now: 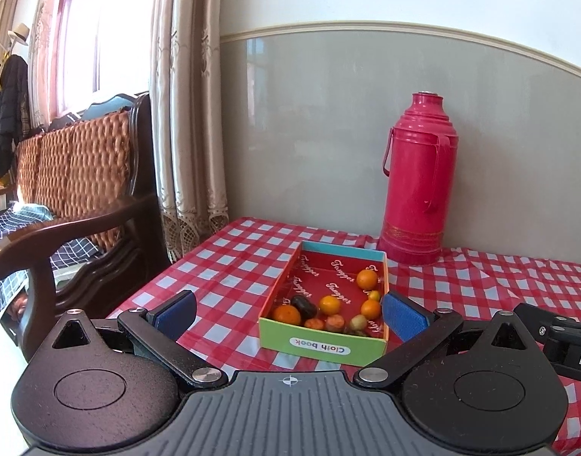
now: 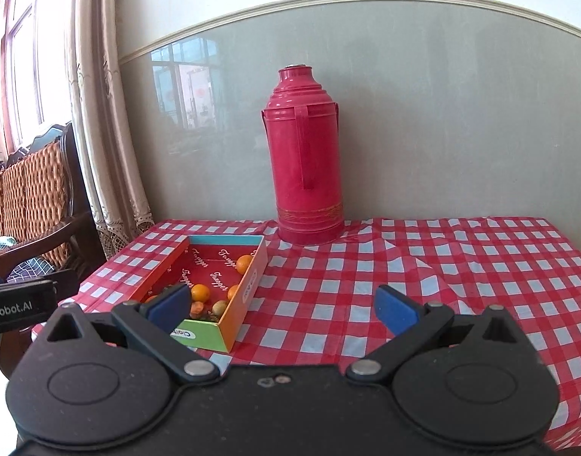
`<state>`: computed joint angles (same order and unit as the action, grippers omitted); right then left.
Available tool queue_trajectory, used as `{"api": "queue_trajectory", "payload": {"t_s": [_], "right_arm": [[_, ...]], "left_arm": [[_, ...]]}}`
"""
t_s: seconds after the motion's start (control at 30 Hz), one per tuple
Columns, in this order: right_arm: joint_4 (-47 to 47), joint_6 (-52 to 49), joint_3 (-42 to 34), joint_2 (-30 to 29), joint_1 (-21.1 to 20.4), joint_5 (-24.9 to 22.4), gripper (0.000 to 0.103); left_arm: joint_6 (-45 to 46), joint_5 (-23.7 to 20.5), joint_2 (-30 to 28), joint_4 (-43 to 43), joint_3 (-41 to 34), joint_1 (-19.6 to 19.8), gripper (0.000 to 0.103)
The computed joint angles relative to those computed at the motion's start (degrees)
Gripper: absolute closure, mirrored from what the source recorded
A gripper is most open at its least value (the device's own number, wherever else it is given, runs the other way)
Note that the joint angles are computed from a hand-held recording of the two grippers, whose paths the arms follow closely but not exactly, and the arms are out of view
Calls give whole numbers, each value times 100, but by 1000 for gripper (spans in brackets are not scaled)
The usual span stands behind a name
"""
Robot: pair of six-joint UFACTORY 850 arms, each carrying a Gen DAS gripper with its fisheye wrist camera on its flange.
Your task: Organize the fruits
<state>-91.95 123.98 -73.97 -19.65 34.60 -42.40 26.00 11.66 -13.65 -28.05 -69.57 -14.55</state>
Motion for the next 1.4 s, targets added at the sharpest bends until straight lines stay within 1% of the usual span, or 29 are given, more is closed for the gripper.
{"api": "queue_trajectory", "payload": {"t_s": [0.53,0.77,1.4], "right_arm": [[-6,10,-9,-16,-2,43,6],[-33,33,-1,-22,2,65,6],[-11,4,-71,-75,5,121,6]], "left_arm": [[-233,-15,-28,186,-12,0,0],[-135,13,-32,69,-13,-20,0],[-501,12,-25,450,11,-2,0]]}}
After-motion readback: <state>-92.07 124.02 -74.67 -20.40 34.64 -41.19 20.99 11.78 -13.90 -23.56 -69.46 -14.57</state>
